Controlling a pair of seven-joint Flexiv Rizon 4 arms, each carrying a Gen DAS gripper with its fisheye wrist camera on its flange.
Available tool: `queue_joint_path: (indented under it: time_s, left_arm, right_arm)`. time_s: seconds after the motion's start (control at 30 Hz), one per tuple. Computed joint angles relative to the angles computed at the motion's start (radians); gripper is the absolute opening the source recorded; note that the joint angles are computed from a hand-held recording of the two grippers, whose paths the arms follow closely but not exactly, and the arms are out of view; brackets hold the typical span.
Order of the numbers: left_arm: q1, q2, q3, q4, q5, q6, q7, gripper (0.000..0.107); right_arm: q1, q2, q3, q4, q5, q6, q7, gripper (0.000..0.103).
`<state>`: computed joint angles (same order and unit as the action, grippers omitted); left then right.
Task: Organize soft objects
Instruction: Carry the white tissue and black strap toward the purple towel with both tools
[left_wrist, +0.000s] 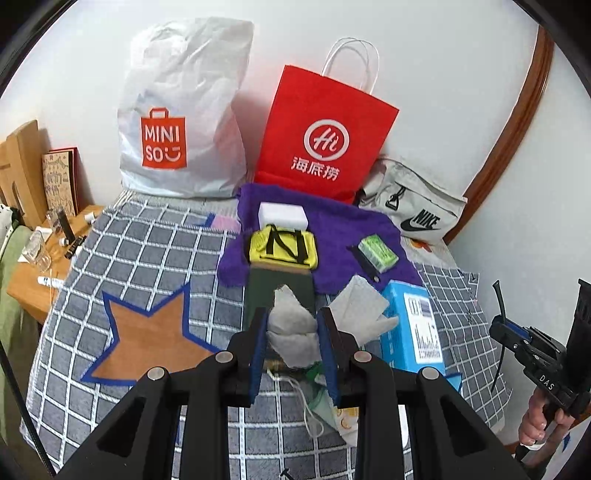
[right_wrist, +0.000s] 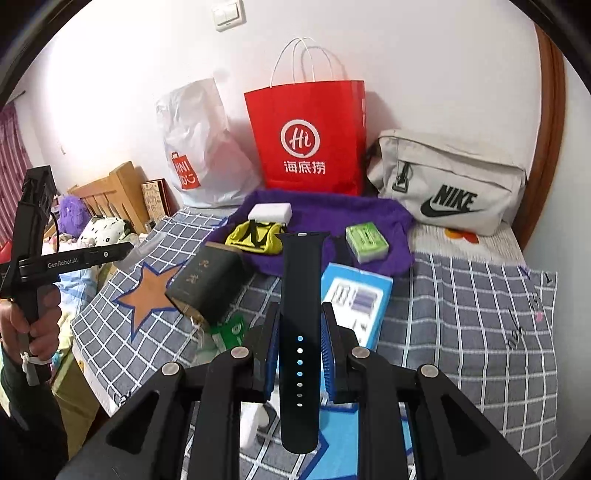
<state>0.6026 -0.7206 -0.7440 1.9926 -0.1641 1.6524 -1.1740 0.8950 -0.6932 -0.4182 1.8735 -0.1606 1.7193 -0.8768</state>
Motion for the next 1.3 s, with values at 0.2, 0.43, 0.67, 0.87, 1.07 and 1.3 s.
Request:
queue_joint_path:
  time_s: [0.2, 0.43, 0.67, 0.87, 1.07, 1.3]
  left_arm:
    - [-0.05, 0.0, 0.034, -0.06, -0.03, -0.029, 0.004, 0.026]
    - [-0.159, -0.015, 0.129, -0.145, -0.114, -0.084, 0.018, 0.026]
    - [-0.268, -0.043, 0.23, -0.241, -0.197, -0.142, 0.046, 0.026]
    - [-0.363, -0.09, 0.329, -0.354, -0.264, -0.208, 0.055, 0.026]
    - [-0.442, -0.141, 0.419, -0.464, -0.297, -0.277, 0.055, 0.026]
    - [-0.514, -0.216, 0.502, -0.605, -0.3, -0.373, 0.029, 0.026]
  right_arm:
    - [-0.056, -0.019, 0.031, -0.068, -0.034, -0.028, 0.003, 0.02]
    - [-0.156, -0.056, 0.111, -0.162, -0.086, -0.063, 0.006, 0.02]
    - [-0.246, -0.11, 0.184, -0.263, -0.135, -0.113, 0.016, 0.02]
    - [-0.329, -0.175, 0.259, -0.371, -0.176, -0.181, 0.014, 0.02]
    - [-0.378, -0.23, 0.281, -0.458, -0.205, -0.236, 0.022, 0.02]
    - [-0.45, -0.311, 0.355, -0.592, -0.217, -0.315, -0.022, 0.02]
